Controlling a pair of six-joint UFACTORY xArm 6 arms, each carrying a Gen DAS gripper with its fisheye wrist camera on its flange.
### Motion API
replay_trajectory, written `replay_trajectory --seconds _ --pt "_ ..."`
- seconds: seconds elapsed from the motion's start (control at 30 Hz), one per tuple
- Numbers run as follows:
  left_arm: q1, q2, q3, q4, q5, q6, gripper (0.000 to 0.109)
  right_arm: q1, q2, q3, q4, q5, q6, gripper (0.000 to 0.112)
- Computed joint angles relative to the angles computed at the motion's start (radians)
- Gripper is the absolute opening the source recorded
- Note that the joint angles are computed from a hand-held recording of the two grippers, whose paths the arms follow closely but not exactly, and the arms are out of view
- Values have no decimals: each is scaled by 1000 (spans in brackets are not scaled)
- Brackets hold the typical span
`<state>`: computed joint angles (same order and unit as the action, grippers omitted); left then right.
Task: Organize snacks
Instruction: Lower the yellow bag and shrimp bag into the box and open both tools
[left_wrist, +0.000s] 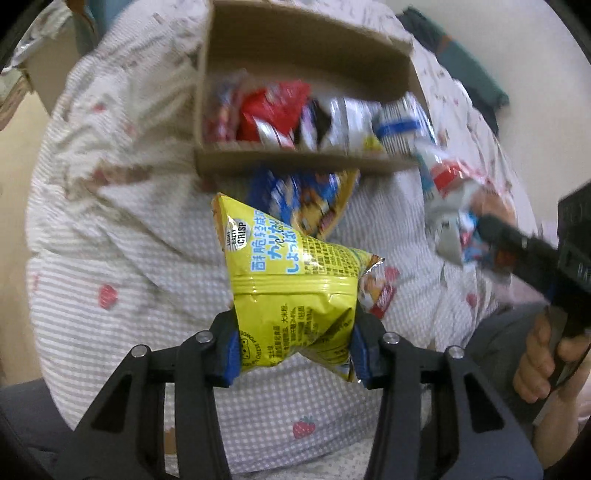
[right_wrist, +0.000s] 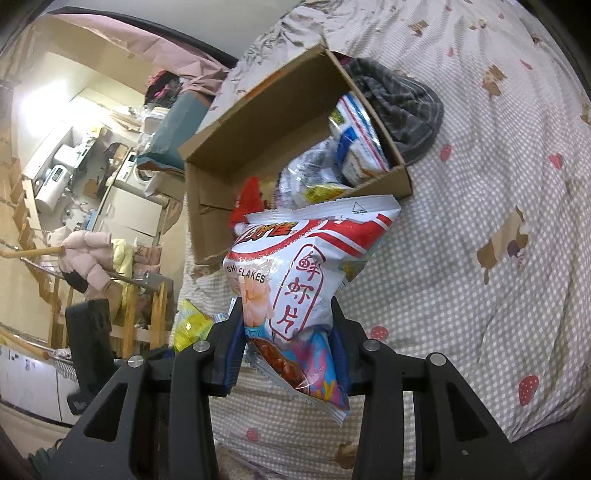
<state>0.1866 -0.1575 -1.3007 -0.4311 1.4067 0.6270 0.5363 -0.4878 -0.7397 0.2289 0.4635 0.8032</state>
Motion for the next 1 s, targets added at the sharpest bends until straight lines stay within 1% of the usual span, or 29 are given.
replay_trajectory --seconds 0.1,0.17,0.23,0.3,0.47,0.67,0.8,0.9,1.0 --pt "8 22 -50 -4 -31 -17 42 3 19 -33 -21 -3 -12 42" --pt "-10 25 -52 -13 -53 -49 43 1 33 -59 -31 0 -21 42" --pt "-6 45 -91 -21 -54 -66 43 -5 50 -90 -40 5 -38 42" --pt "-20 61 -119 -19 -73 -80 43 -14 64 -114 -45 4 -55 42" --pt "-56 104 -201 -8 -132 -101 43 -52 109 -178 -11 -5 -123 42" --pt "-116 194 -313 21 -184 -166 43 -105 222 -314 43 5 -227 42" --pt "-162 247 -359 74 -253 -186 43 -142 328 -426 86 20 -306 42" --pt "-184 296 -403 99 -260 -205 43 -163 397 -493 111 33 -348 42" --pt "-207 348 -440 140 -285 -231 43 -185 473 -562 136 58 -388 42"
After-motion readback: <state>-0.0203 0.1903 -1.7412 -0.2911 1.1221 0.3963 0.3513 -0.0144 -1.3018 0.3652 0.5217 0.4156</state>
